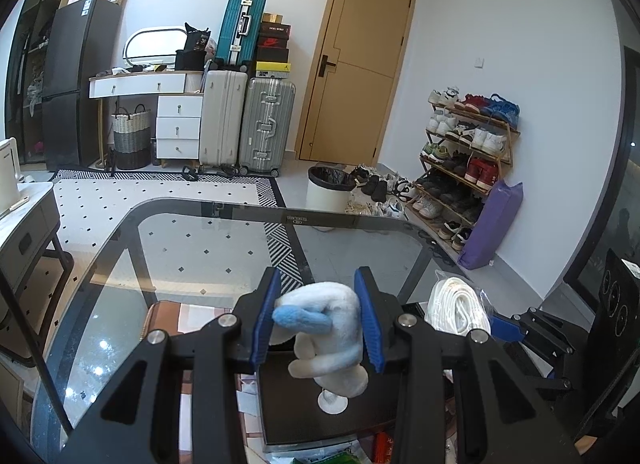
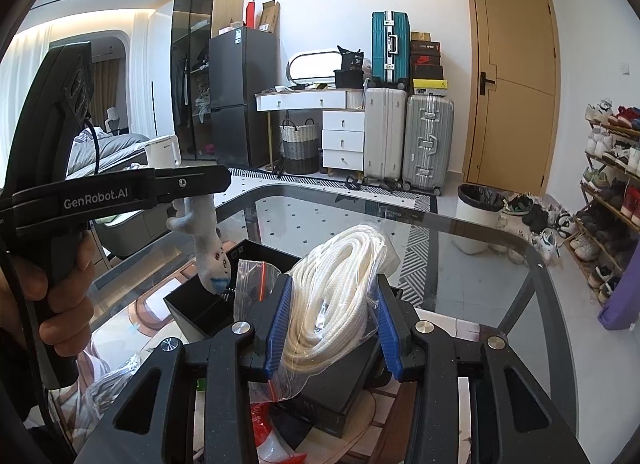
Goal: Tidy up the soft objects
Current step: 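Open both grippers to drop the doll and rope bag into the box, then move both grippers back over the remaining items beside the box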
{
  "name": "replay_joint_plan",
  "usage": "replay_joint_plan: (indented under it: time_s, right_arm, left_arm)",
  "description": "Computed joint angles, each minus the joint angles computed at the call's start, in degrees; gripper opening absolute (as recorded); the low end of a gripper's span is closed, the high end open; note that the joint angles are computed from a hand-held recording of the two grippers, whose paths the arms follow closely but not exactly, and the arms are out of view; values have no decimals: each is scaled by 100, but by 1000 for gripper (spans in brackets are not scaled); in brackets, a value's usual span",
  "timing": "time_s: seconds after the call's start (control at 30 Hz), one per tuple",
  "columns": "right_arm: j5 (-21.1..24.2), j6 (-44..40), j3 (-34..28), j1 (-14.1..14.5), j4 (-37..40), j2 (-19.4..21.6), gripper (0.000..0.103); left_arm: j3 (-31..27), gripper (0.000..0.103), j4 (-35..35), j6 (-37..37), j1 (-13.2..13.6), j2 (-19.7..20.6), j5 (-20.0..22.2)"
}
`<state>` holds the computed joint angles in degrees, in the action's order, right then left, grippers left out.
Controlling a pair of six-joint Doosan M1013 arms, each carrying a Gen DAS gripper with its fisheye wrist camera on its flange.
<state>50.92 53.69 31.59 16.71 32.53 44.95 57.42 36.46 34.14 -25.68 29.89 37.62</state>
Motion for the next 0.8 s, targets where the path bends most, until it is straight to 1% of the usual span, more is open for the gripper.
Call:
replay_joint_plan:
  time_s: [0.13,0.17,0.2,0.23,0.27,0.3,0.37,0.4,0.43,0.47,0.5,0.53,0.57,0.6,0.67,0.7,0.8]
  right_arm:
    - [239,108,-215,2,-21,117,40]
    - [276,53,-232,-12,93,128,45]
    - [203,-24,-167,-13,161,94,48]
    - [18,-64,-34,2,118,23,55]
    - [-81,-84,46,7,99,-18,58]
    - [-97,-100,80,1,121,-37,58]
    - [-117,-44,102,4,14,-57,58]
    - [-163,-41,148,9,-7,-80,58]
    - [-207,-36,212,7,-19,-115,61]
    - [-268,-45,305,4,-10,-164,68]
    - [-327,-66,386,-2,21,-208,72]
    - [-411,-109,506,-9,78,-270,80]
    - [-472,-145,619,-15,133,-331,88]
    - [-469,-157,682,-23,174,-364,91]
    - [-363,-168,751,-42,297,-414,100]
    - [-331,-179,781,-45,325,-435,102]
    - [-415,-196,957,-32,304,-544,102]
  left_arm:
    - [-93,39,-151,254,-9,90,137]
    - [-136,43,-182,364,-23,121,207]
    - [-165,48,-213,448,-31,139,238]
    - [-162,62,-217,474,-40,140,232]
    - [-129,66,-166,421,-51,124,194]
    - [-109,68,-113,365,-61,112,186]
    - [-71,88,11,234,-79,87,219]
    - [-16,90,117,105,-88,56,198]
    - [25,91,135,54,-87,28,165]
    - [64,92,104,54,-82,-1,149]
    - [89,94,119,34,-89,-21,175]
    - [137,101,198,-37,-101,-49,201]
    - [204,103,385,-202,-130,-89,259]
    - [291,103,594,-404,-160,-136,292]
    - [415,103,703,-536,-190,-212,318]
    - [475,103,758,-595,-206,-248,348]
    - [608,103,943,-706,-252,-333,466]
